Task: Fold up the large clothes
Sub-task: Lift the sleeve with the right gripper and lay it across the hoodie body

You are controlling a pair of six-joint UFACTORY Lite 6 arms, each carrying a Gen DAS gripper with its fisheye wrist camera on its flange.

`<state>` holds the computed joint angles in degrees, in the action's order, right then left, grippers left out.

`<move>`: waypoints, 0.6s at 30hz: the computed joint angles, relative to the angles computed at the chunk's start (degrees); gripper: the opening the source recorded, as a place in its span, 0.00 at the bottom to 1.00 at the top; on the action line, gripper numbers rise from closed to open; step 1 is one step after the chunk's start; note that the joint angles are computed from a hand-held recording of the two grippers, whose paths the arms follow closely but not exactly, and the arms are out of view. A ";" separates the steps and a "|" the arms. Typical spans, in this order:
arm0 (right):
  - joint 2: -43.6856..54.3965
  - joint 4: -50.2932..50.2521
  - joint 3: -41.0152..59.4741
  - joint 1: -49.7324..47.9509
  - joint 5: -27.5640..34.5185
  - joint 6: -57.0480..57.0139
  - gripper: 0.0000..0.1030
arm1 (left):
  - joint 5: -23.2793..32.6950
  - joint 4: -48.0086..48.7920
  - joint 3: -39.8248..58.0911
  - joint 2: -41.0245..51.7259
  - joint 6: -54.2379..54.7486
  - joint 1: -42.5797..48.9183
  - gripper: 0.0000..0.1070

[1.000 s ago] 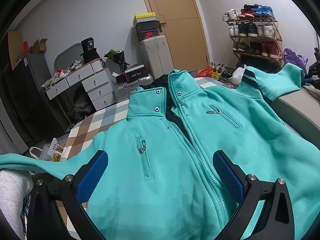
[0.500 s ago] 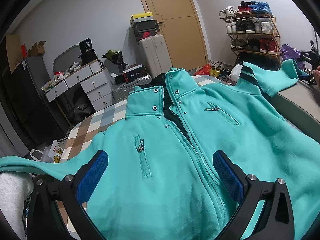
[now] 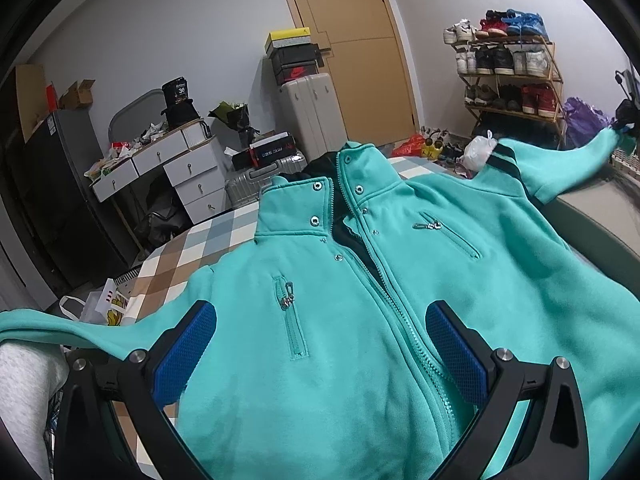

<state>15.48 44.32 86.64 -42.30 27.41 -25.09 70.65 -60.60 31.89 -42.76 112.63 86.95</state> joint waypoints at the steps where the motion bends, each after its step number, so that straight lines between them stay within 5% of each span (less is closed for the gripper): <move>1: -0.82 -4.92 1.10 -0.02 -0.44 2.49 0.08 | 0.19 -0.12 0.24 0.27 0.05 0.18 0.96; 11: -9.18 -39.56 10.02 16.16 -2.25 23.42 0.08 | 2.65 -2.65 6.22 8.78 1.10 4.91 0.96; 18: -5.97 -53.99 32.73 40.07 10.04 38.87 0.08 | 1.08 -3.45 18.27 23.40 -4.84 6.15 0.96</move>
